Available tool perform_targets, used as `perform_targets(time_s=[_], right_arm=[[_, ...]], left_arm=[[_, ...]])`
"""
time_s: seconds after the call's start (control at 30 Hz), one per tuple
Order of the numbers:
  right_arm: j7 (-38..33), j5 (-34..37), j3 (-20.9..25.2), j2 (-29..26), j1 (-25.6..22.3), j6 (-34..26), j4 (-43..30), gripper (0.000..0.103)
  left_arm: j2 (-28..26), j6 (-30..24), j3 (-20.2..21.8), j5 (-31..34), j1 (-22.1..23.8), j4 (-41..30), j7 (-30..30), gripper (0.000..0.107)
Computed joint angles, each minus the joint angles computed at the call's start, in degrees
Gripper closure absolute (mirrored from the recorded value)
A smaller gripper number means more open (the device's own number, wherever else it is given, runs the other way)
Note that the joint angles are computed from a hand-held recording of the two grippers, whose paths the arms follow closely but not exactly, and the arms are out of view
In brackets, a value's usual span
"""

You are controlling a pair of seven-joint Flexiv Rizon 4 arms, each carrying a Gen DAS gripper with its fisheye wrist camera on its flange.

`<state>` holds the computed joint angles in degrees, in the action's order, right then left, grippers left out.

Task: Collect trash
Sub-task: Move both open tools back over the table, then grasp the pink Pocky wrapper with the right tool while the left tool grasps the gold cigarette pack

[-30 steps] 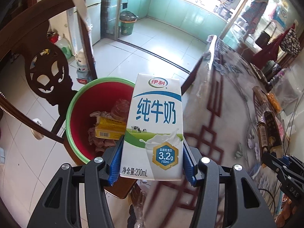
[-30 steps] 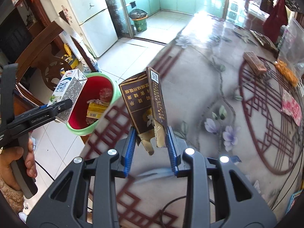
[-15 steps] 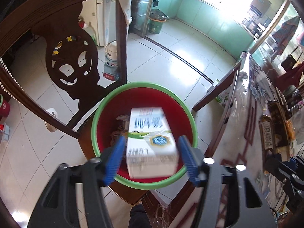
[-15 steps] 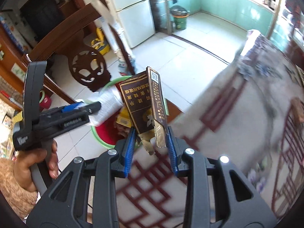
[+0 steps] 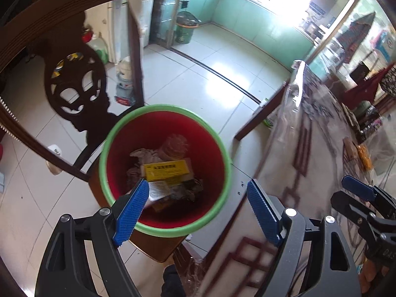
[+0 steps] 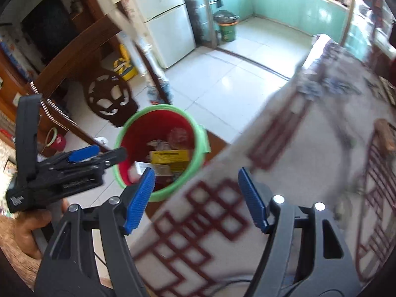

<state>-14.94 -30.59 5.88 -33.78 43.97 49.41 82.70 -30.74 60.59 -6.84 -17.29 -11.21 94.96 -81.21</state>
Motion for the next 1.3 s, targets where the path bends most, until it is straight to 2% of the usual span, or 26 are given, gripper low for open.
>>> perform_targets(time_s=[0.17,0.23,0.33,0.4,0.53,0.63,0.8,0.97,1.07,1.13,1.23,1.27,1.3], right_arm=[[10.52,-4.92,-1.18,10.38,-0.3,-1.72,14.33,0.035],[13.91,-5.77,0.25,15.43,-1.64,-4.88,20.63,0.035],[14.4,-3.4,3.62,22.91,-4.72,-12.81,28.75,0.035],[13.66,-1.15,5.64,26.92,-7.11,-16.39,32.74,0.03],[4.41,5.71,8.87,36.48,-13.28,-24.23,40.93,0.02],[-3.75,8.7,8.95,41.07,-17.55,-25.11,45.49,0.015],[-19.28,9.54,6.71,42.92,-23.31,-23.79,49.37,0.011],[-34.91,10.19,4.14,39.23,-27.43,-17.76,49.64,0.008],[-40.25,11.12,3.63,37.07,-29.03,-14.17,49.45,0.005],[-44.47,14.71,3.09,35.33,-29.9,-12.03,48.73,0.005],[-46.65,18.2,3.26,33.62,-30.58,-10.05,48.51,0.006],[-47.0,19.42,3.35,33.46,-30.83,-8.4,48.98,0.01],[-45.93,19.77,3.59,34.02,-31.08,-5.55,50.21,0.019]], left_arm=[[0.48,0.15,-2.03,0.01,-1.5,-0.64,2.75,0.029],[0.73,0.45,-2.44,-0.25,-2.21,-0.51,3.21,0.029],[0.66,0.03,-2.81,-0.32,-3.94,-1.08,2.68,0.029],[0.67,-0.18,-2.79,0.03,-5.19,-1.29,2.0,0.029],[0.46,-0.9,-2.91,1.02,-8.39,-2.0,-0.81,0.029],[0.15,-1.46,-3.08,1.75,-10.65,-2.61,-3.31,0.029],[-0.3,-2.7,-3.49,3.59,-14.83,-3.85,-7.34,0.029],[-0.46,-3.96,-2.99,6.28,-18.3,-5.59,-11.4,0.029],[-1.65,-5.22,-2.29,8.38,-20.33,-8.8,-14.14,0.029],[-3.08,-6.27,-2.18,9.26,-21.4,-11.93,-15.68,0.029],[-6.13,-7.44,-1.92,10.42,-23.12,-17.82,-17.74,0.029],[-7.86,-8.13,-1.59,11.08,-24.07,-21.12,-18.55,0.029],[-9.2,-8.69,-1.38,11.58,-24.79,-23.62,-19.05,0.029]])
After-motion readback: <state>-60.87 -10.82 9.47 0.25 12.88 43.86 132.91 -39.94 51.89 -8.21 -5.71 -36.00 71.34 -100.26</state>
